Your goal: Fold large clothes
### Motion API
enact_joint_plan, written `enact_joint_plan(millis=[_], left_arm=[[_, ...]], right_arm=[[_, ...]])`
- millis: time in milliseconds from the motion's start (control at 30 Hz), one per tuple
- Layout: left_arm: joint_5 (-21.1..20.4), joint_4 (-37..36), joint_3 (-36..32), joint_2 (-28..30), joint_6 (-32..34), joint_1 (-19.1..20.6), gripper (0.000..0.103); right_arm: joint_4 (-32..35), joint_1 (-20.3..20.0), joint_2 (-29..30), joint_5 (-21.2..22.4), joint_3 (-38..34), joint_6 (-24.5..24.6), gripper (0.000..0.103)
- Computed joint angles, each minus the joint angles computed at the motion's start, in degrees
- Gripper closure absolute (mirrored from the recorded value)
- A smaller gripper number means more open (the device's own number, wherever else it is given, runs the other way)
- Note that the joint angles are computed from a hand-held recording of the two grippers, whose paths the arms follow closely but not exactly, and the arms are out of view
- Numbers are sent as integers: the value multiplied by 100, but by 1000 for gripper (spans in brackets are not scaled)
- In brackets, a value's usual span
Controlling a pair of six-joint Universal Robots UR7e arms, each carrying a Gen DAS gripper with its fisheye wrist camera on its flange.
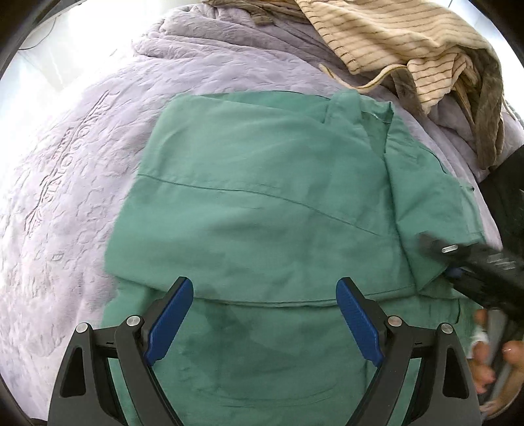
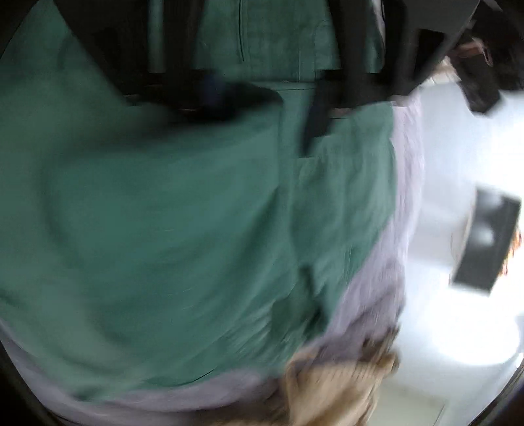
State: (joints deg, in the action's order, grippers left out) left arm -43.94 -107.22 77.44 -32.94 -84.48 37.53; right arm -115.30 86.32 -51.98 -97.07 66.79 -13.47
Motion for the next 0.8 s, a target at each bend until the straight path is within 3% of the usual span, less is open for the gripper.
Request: enact_joint_plan(millis=[100,133,167,200,267,433,500,600,667,700,800], left_arm=[[-47,-239,204,-110,-64,-20,13],[-59,-307,271,-149,-84,-25,13],[-63,-345,332,-190,-99,-32,13],[-65,-330,397,-243,-137,-61,13],[-14,-245,493,-338,-219,-117,13],[193,356,778,-674,-875,-257,13],[228,763,904,-845,-1347,-302,13],[155,1205,1107,-1091,-1938,-338,13],[114,1384,1249,-1234,-2224,-367,13],[102,1437,1275,-1265,-2284,-371,13],[88,1535,1310,-1323,-2318,-389,13]], right_arm=[[-511,-105,-200,193,177,632,39],[-565,-121,-175,252,129,855,47],[-599,-146,-141,311,78,950,79],[-553,-80,-18,187,-83,948,91],[-574,54,151,93,-284,713,94],[-989,671,36,-380,321,-1406,94],[-1255,1000,39,-926,782,-2451,93],[-1493,1342,165,-2015,1316,-3526,90],[-1635,1420,142,-2384,1594,-3832,82],[-1615,1442,130,-2489,1668,-3860,72],[-821,1344,-93,-2144,1575,-3291,48]])
